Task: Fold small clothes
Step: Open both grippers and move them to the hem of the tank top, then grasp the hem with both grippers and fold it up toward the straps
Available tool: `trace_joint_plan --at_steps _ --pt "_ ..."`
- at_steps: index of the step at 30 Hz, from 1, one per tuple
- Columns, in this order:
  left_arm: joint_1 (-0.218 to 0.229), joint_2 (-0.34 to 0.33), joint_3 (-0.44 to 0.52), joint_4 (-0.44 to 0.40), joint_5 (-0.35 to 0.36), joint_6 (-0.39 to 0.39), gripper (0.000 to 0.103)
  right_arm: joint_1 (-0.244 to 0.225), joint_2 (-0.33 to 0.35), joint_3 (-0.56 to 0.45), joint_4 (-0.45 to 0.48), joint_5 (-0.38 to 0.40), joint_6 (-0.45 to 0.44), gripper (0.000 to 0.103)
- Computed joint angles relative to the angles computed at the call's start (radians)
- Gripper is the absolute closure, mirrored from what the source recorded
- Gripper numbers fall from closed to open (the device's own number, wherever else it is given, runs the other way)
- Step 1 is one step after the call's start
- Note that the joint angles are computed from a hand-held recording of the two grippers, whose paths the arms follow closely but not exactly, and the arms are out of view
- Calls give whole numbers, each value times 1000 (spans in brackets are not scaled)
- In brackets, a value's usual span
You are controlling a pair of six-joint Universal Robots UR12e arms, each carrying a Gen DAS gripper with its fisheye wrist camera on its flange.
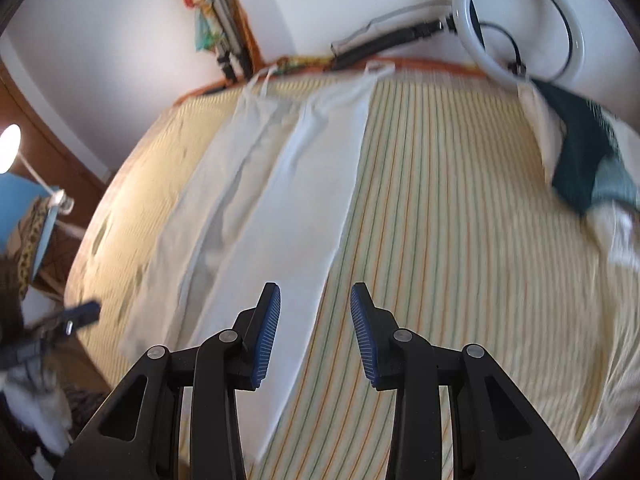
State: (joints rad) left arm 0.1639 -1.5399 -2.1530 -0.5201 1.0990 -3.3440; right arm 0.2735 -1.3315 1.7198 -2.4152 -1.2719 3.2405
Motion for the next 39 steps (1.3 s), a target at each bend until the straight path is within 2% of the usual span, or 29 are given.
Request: trace_joint_plan --at_steps 6,9,13,14,16,18,19,22,26,31,33,39 --pt "-4 3 -16 -57 -16 47 65 -9 -37 96 25 143 44 68" --pt "7 -2 -24 -85 -49 44 65 -19 -43 135 -15 218 60 67" --pt "20 -1 -35 -72 -89 32 65 -21 -38 133 -18 250 45 67" --pt "21 -2 -35 -74 -99 34 65 -21 -35 132 -18 262 45 70" --pt "17 -9 -31 -81 -122 43 69 -17 -33 129 1 278 26 89" --pt "5 -14 -27 -84 -123 60 98 -8 -29 123 4 262 12 96" --pt "-6 -13 -27 -69 -94 61 99 -4 -29 123 -3 248 11 98" --pt "-19 2 -36 -29 -64 73 101 -8 -41 137 -32 247 35 99" --pt "-18 16 -49 6 -75 83 102 -33 -59 177 -109 281 74 99" --pt "-22 -6 -37 -36 -79 76 102 -22 -44 167 -63 260 63 99" --pt "-16 -4 -38 -28 -96 65 102 -21 -42 163 -64 261 64 99" --pt "-1 1 -19 -13 -130 29 102 -55 -38 168 -119 389 142 99"
